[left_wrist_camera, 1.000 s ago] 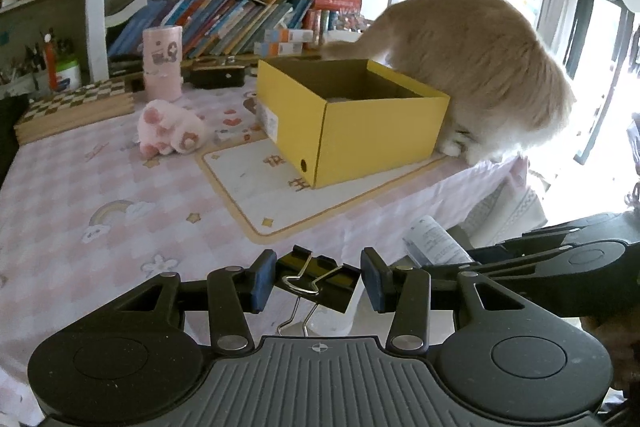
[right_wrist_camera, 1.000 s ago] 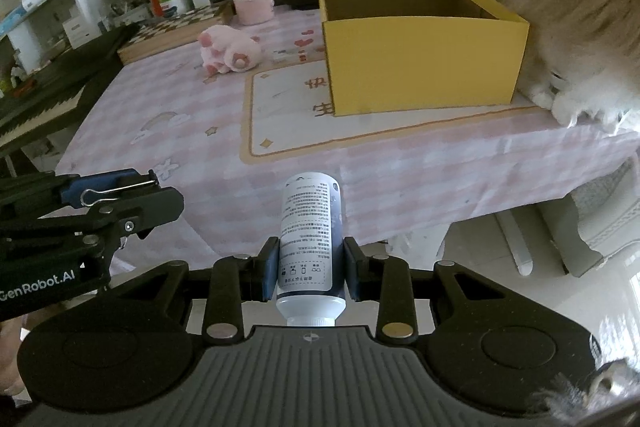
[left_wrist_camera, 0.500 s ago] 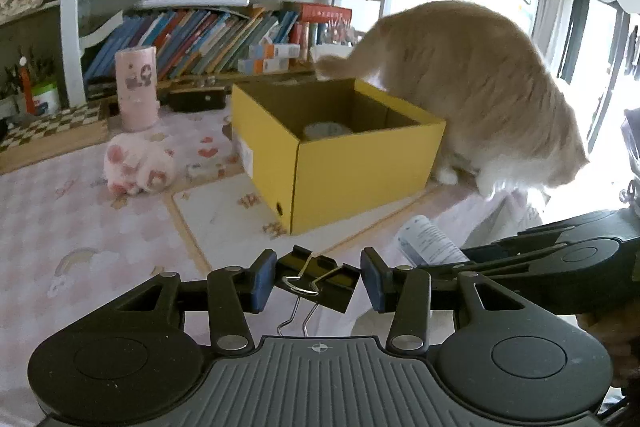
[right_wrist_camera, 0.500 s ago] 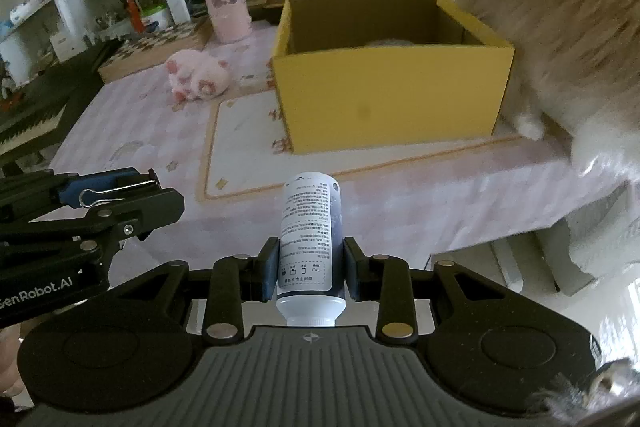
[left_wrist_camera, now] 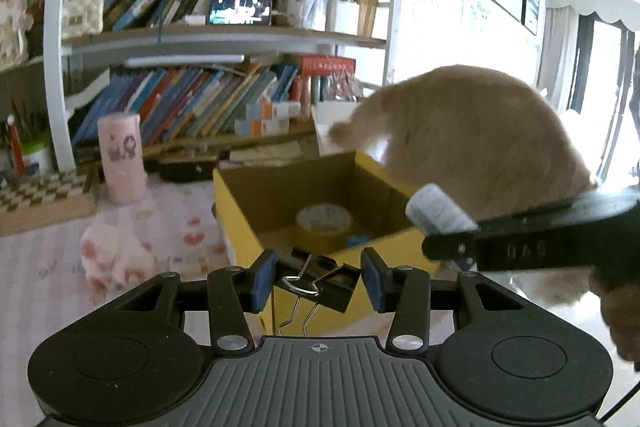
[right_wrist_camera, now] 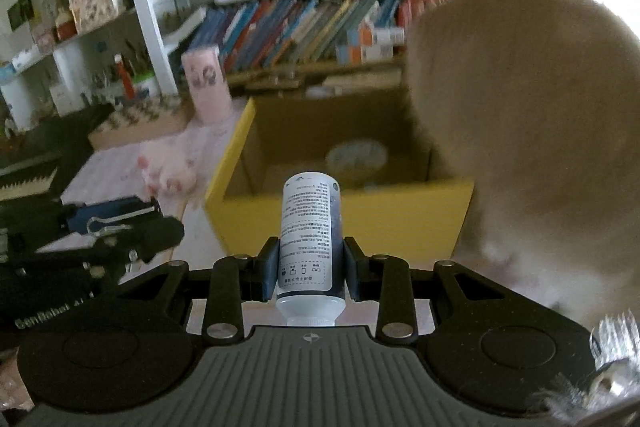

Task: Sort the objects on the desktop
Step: 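Carry the binder clip and white bottle in both grippers toward the yellow box, then lower the clip into the box and open the left gripper while the right gripper releases the bottle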

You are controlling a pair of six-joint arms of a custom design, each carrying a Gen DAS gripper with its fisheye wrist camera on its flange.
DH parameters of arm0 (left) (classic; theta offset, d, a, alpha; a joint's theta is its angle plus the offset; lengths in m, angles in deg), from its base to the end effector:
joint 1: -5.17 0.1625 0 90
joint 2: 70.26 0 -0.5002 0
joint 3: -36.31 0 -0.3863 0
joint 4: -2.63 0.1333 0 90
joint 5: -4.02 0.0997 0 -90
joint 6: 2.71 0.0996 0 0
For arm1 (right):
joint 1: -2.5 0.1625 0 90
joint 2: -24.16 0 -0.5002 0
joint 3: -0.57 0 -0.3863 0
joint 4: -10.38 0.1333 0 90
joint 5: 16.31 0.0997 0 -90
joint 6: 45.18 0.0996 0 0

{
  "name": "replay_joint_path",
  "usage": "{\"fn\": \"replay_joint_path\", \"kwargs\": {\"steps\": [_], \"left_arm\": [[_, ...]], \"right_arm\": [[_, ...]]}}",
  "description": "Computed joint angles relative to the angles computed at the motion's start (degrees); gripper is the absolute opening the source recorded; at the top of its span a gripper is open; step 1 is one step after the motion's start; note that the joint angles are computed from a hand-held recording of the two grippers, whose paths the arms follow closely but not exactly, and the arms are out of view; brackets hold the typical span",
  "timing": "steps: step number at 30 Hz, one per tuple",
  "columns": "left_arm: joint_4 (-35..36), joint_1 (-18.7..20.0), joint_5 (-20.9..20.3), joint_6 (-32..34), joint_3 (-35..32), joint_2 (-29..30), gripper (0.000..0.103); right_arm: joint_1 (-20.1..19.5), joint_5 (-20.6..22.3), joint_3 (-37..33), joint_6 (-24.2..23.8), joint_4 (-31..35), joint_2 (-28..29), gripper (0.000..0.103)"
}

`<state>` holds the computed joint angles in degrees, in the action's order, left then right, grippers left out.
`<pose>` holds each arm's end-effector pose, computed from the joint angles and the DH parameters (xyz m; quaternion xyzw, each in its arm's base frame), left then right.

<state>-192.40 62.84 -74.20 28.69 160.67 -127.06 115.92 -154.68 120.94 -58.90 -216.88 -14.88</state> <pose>-0.1696 -0.5552 0.2073 0.4693 0.8174 -0.3203 0.0946 0.2756 -0.4881 0.1412 0.0745 -0.8249 0.4568 0.3244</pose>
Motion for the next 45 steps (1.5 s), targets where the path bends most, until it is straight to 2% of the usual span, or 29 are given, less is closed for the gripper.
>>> {"fn": "replay_joint_path", "kwargs": {"steps": [9, 15, 24, 36, 42, 45], "left_arm": [[-3.98, -2.18, 4.27, 1.14, -5.92, 7.08, 0.044], [-4.01, -2.90, 8.78, 3.59, -10.17, 12.11, 0.044], [1.62, -2.70, 14.55, 1.71, -15.42, 16.61, 0.044], [9.12, -2.45, 17.57, -2.11, -18.42, 18.36, 0.044], [9.28, -2.76, 18.90, -1.87, -18.69, 18.78, 0.045], [8.69, -2.76, 18.88, -1.43, -18.56, 18.89, 0.045]], "right_arm": [[-5.29, 7.93, -5.11, -13.38, 0.24, -3.44, 0.030], [-8.73, 12.22, -9.39, -17.56, 5.81, -4.18, 0.030], [-12.32, 14.63, -16.95, -15.30, 21.26, -3.36, 0.030], [-14.41, 14.20, -26.53, -14.64, 44.14, -0.72, 0.030], [-15.29, 13.55, -30.68, -12.72, 54.04, 0.54, 0.030], [-15.60, 14.09, -31.83, -12.10, 56.33, 0.97, 0.030]]}}
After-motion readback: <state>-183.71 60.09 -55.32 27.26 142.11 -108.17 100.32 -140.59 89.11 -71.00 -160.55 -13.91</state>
